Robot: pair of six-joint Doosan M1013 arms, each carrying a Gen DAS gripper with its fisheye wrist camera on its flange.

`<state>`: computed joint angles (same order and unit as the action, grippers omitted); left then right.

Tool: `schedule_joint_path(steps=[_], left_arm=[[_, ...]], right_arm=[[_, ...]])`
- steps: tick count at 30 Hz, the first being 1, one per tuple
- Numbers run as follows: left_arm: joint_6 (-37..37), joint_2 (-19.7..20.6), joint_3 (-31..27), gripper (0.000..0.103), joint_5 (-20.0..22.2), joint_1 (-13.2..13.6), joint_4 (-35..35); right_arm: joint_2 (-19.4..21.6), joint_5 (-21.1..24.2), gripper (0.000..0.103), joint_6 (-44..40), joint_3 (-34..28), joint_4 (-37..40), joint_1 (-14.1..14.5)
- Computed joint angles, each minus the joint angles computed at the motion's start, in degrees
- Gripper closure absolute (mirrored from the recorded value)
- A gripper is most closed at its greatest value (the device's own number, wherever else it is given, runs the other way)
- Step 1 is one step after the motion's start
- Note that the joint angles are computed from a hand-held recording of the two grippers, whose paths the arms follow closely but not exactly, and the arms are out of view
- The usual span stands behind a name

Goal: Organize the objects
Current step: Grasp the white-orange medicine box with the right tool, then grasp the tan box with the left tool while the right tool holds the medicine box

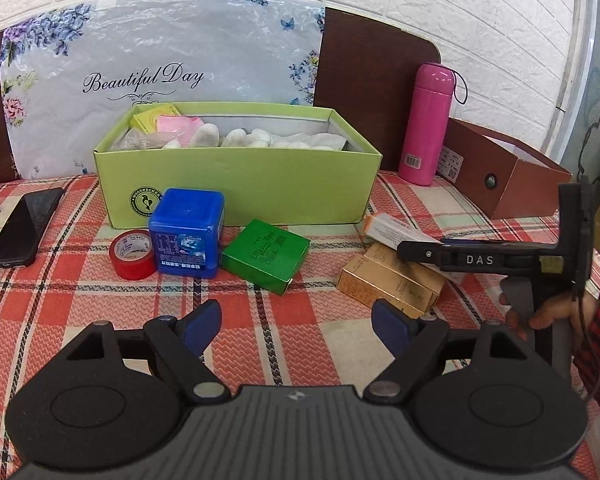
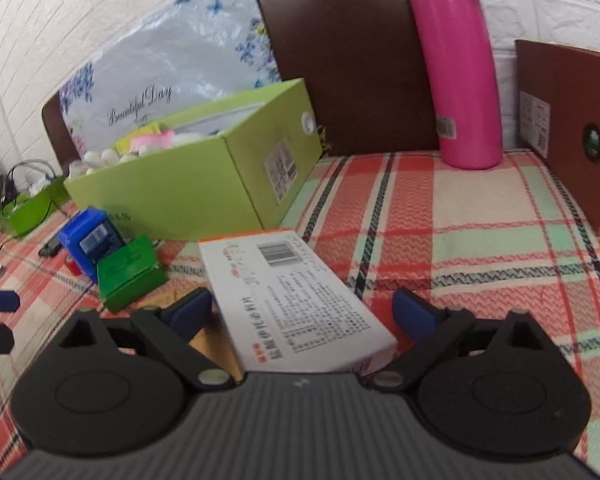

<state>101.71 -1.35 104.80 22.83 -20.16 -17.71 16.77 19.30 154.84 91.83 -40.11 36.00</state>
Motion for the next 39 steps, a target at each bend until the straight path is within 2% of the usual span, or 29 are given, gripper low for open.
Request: schedule_joint_path(steps=[2, 4, 7, 11, 12, 17, 19, 20, 23, 27, 30, 32, 36, 39], left_arm=[[-0.77, 0.35, -0.37, 0.018, 0.43, -0.11, 0.55], [-0.91, 0.72, -0.8, 0.018, 0.86, -0.31, 0.42], [0.3, 1.24, -1.4, 0.018, 1.25, -0.68, -1.5], [1.29, 2.67, -2.62, 0.018, 1.35, -1.93, -3.55], [1.68, 3.24, -3.07, 0.018, 1.45, -2.34, -4.28], [2.53, 6.31, -5.41, 0.018, 2.32, -3.91, -7.37], [-5.16, 7.81, -6.62, 0.018, 3.36, -4.94, 0.78], [-6.57, 8.59, -7.19, 0.014, 4.63, -4.92, 2.27], [-1.97, 8.62, -6.01, 0.015, 2.57, -3.61, -4.23], [-10.93, 7.53, -5.8, 0.016, 3.09, -3.76, 6.38], [-17.56, 6.87, -4.98, 0.016, 2.61, -3.36, 11.1], [-17.27, 6.93, -5.22, 0.017, 3.11, -3.04, 9.25], [-10.75, 8.1, -6.81, 0.017, 4.88, -3.64, 3.31], [-9.91, 9.06, -7.62, 0.014, 4.61, -5.03, 3.98]], right_arm=[[-0.56, 1.34, 0.032, 7.24, 0.78, -6.42, 1.47], [-0.99, 5.33, 0.034, 14.92, 1.42, -15.08, 3.8], [-1.82, 11.67, 0.035, 22.86, 2.35, -22.66, 7.0], [-2.6, 23.23, 0.035, 28.51, 3.21, -26.87, 10.82], [-2.99, 24.35, 0.035, 29.07, 3.63, -26.82, 11.26], [-4.68, 26.43, 0.035, 30.87, 5.45, -25.03, 12.53], [-4.93, 26.44, 0.035, 30.99, 5.76, -24.64, 12.86], [-4.94, 26.34, 0.035, 30.82, 5.77, -24.49, 12.98], [-4.72, 26.33, 0.035, 29.34, 5.48, -24.08, 13.38], [-4.5, 25.81, 0.037, 27.73, 5.12, -23.62, 13.51], [-4.51, 25.72, 0.037, 27.94, 5.17, -23.58, 13.57], [-4.46, 25.51, 0.037, 27.33, 5.09, -22.73, 13.35], [-4.39, 25.49, 0.037, 26.93, 5.0, -22.17, 13.24], [-4.38, 25.73, 0.037, 27.74, 5.09, -22.35, 13.27]])
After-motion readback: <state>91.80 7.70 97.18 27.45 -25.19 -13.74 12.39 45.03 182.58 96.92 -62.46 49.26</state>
